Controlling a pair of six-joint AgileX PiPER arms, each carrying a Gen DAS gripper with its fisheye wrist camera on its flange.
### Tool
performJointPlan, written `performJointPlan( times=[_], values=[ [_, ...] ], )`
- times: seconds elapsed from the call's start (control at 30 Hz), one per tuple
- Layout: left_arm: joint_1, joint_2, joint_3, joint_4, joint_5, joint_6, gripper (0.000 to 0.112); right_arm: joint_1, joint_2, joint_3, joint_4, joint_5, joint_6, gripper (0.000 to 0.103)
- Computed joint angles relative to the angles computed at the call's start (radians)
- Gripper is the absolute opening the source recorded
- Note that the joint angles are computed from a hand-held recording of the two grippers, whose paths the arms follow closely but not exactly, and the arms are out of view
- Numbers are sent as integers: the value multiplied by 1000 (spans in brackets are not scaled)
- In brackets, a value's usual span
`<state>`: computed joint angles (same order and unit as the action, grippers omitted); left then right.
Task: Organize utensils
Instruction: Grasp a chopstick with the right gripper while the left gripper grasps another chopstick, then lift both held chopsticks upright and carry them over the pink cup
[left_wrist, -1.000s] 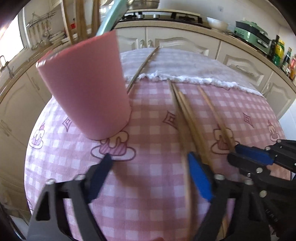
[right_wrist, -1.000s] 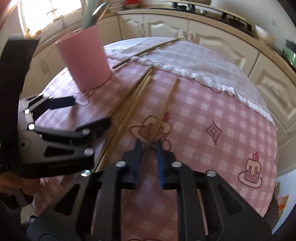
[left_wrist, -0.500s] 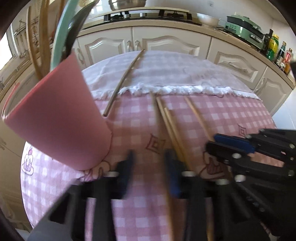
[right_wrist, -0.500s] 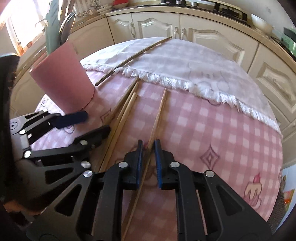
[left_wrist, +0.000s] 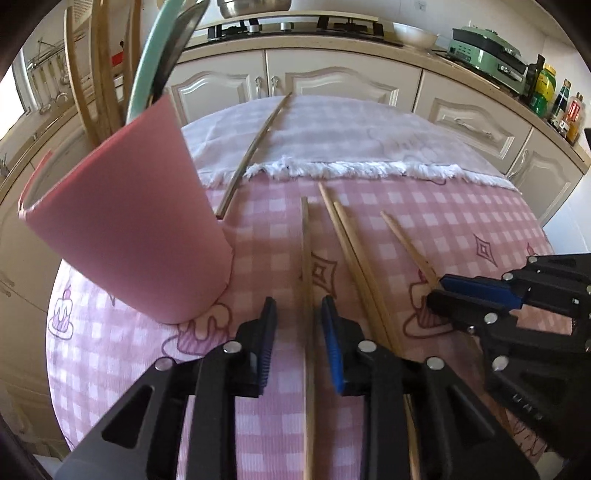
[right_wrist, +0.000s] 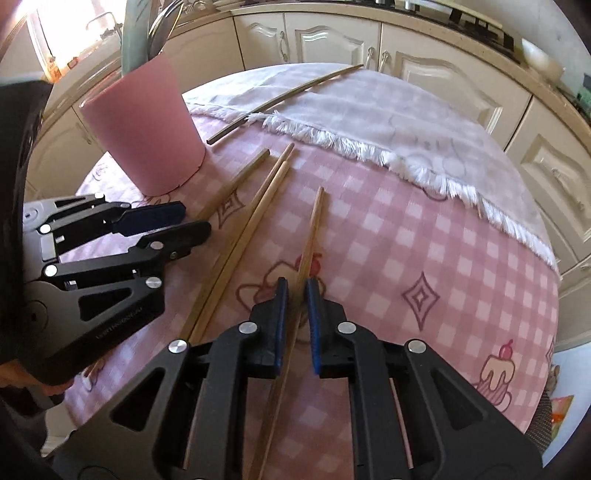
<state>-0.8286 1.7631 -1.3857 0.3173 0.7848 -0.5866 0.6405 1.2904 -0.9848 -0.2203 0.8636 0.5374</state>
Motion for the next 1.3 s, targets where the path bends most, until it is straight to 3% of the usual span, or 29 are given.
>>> performJointPlan(
  times=[0.03, 0.2, 0.43, 0.63, 0.93, 1.13, 1.3],
  values=[
    [3, -2, 1, -16, -3, 15, 5, 2, -10, 10, 1, -7, 5, 10],
    [-4, -66, 81, -30, -53, -1, 5, -58, -125, 99, 123, -89, -51, 7],
    [-45, -233, 235, 1, -136, -79, 5, -66, -276, 146, 159, -151, -13, 7],
    [-80, -416, 337, 87, -207, -171, 5, -22, -353, 121, 72, -226, 98, 7],
    [-56, -598, 360, 324, -272, -358, 5, 54, -303, -12, -63, -262, 173, 7],
    [26, -632, 335, 435, -322, -425, 5, 95, -252, -95, -104, -269, 171, 7],
    [151, -619, 285, 461, -433, -437, 5, 113, -200, -200, -111, -274, 129, 7]
  ],
)
